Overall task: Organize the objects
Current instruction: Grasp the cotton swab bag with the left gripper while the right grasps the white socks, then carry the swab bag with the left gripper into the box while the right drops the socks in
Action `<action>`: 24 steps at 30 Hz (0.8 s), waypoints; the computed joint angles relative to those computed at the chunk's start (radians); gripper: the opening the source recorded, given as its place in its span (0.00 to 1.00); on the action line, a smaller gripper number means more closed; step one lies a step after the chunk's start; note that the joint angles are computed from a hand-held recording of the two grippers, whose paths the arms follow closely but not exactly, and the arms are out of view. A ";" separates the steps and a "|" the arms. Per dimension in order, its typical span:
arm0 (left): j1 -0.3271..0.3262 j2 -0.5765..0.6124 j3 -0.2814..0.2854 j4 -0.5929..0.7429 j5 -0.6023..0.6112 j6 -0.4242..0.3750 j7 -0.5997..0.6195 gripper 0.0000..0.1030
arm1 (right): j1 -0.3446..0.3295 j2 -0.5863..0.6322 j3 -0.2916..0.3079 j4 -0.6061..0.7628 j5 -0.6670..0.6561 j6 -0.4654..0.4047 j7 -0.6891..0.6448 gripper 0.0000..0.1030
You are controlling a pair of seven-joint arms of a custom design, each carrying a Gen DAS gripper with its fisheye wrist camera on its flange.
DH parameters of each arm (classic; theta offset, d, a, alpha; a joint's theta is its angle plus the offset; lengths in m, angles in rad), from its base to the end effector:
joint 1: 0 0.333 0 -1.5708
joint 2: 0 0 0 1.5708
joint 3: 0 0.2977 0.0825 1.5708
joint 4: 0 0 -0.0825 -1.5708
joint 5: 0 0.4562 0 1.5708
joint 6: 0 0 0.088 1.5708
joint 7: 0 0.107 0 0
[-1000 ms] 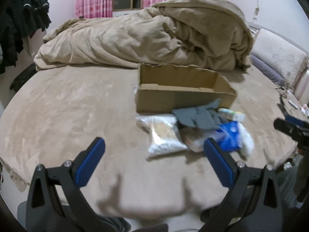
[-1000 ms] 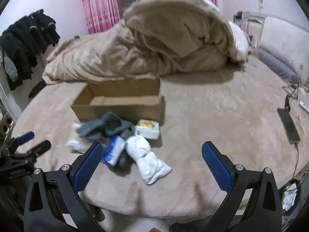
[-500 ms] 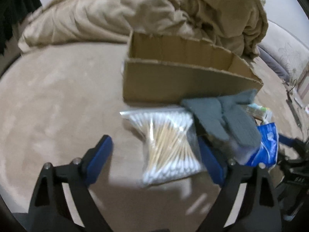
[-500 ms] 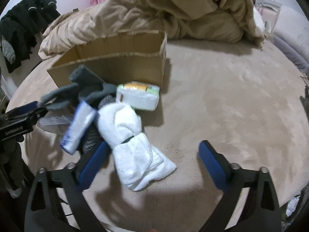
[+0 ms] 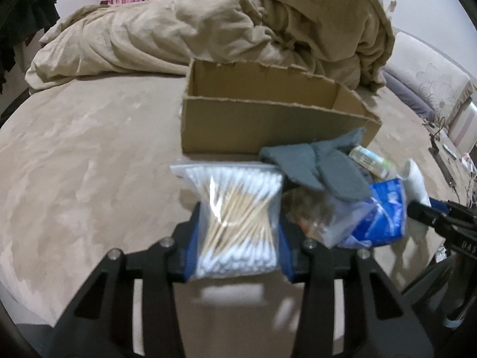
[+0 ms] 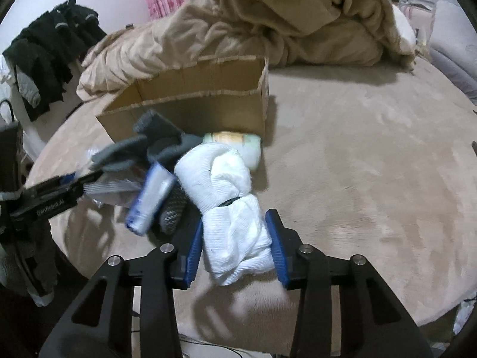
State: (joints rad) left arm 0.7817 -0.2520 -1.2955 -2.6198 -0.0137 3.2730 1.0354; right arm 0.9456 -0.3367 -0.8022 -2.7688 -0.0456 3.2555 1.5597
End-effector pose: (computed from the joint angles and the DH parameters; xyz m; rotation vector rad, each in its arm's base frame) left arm 0.4628 -0.2402 0.2829 -1.7929 1.8805 -0.8678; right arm 0.4666 0.0951 0.2960 -1.8252 1.5872 -0.3878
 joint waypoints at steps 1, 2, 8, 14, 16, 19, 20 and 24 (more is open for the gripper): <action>-0.083 -0.008 0.076 -0.017 -0.009 0.003 0.002 0.42 | -0.037 -0.014 0.033 -0.011 -0.003 0.001 0.002 0.42; -0.147 -0.017 0.135 -0.031 -0.019 0.006 0.007 0.42 | -0.075 -0.023 0.072 -0.017 -0.006 -0.001 0.009 0.42; -0.519 -0.099 0.481 -0.100 -0.094 -0.003 0.055 0.42 | -0.270 -0.099 0.279 -0.052 -0.043 -0.005 0.054 0.42; -0.637 -0.163 0.594 -0.100 -0.134 0.009 0.119 0.42 | -0.324 -0.124 0.344 -0.027 -0.080 0.006 0.072 0.42; -0.620 -0.159 0.583 -0.077 -0.138 0.015 0.146 0.42 | -0.317 -0.110 0.339 0.001 -0.091 0.011 0.075 0.42; -0.549 -0.133 0.525 -0.027 -0.140 0.025 0.181 0.42 | -0.264 -0.084 0.282 0.052 -0.105 0.011 0.069 0.42; -0.528 -0.118 0.510 -0.009 -0.141 0.031 0.197 0.42 | -0.230 -0.070 0.247 0.072 -0.108 0.013 0.062 0.42; -0.350 -0.048 0.357 0.086 -0.150 0.039 0.261 0.42 | -0.022 -0.006 0.041 0.176 -0.077 -0.012 0.006 0.42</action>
State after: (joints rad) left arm 0.4317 -0.2997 -0.9389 -2.5338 -0.1639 3.3118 1.2959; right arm 0.9233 -0.3422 -0.7612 -2.5924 -0.1229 3.2431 1.5659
